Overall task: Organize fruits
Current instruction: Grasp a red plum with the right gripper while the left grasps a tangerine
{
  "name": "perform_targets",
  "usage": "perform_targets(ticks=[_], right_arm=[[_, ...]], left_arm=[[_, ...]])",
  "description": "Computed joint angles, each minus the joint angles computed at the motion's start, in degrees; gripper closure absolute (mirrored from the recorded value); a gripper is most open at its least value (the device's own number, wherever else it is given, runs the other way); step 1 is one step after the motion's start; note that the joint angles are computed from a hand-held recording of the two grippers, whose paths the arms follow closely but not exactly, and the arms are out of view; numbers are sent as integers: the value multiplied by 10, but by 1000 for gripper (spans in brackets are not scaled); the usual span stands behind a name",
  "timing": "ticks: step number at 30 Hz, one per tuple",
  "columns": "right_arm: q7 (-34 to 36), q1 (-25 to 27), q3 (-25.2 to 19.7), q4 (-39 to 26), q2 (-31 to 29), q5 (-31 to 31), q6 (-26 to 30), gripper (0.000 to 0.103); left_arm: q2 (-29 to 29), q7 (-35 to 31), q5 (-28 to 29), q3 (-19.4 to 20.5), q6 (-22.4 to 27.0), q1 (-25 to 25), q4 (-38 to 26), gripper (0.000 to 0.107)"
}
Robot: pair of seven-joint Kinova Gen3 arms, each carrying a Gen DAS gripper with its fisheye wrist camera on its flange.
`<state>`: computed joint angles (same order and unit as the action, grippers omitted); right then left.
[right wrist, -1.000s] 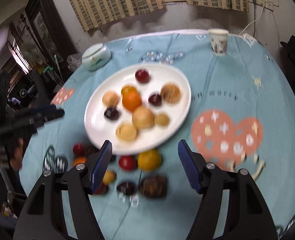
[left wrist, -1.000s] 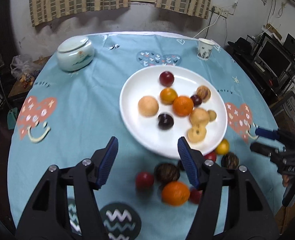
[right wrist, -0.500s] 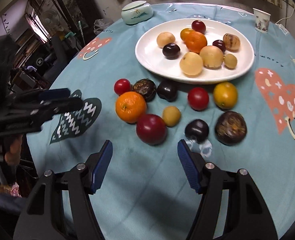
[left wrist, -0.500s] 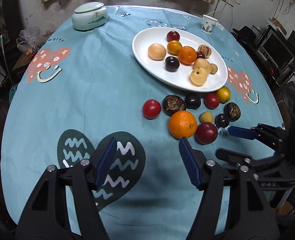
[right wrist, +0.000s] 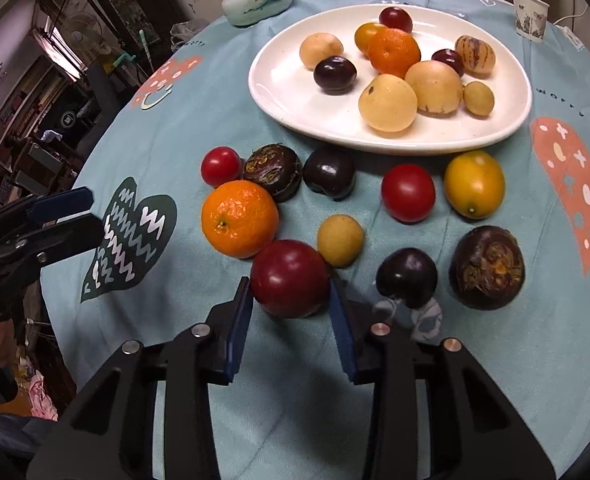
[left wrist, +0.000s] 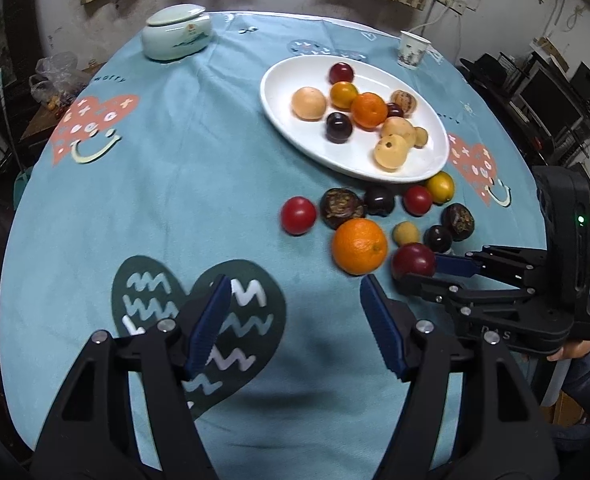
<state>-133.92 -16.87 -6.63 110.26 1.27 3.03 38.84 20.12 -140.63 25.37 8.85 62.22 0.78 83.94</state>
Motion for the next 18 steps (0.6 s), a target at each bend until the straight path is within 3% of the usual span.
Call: perform_targets(ticks=[5, 9, 12, 16, 18], right_arm=[[-36, 7, -8, 47, -62, 3, -9, 65], [-71, 21, -20, 76, -94, 5, -4, 65], [-82, 29, -23, 91, -111, -2, -4, 65], [-90, 36, -32, 97, -122, -2, -4, 65], [-86, 36, -30, 99, -122, -7, -5, 65]], left_arm=[[3, 5, -8, 12, -7, 32, 3, 39], [21, 68, -52, 9, -31, 87, 0, 40], [45, 119, -91, 4, -37, 118, -13, 47], [62, 140, -109, 12, -39, 125, -21, 59], [59, 141, -115, 15, -46, 128, -18, 60]])
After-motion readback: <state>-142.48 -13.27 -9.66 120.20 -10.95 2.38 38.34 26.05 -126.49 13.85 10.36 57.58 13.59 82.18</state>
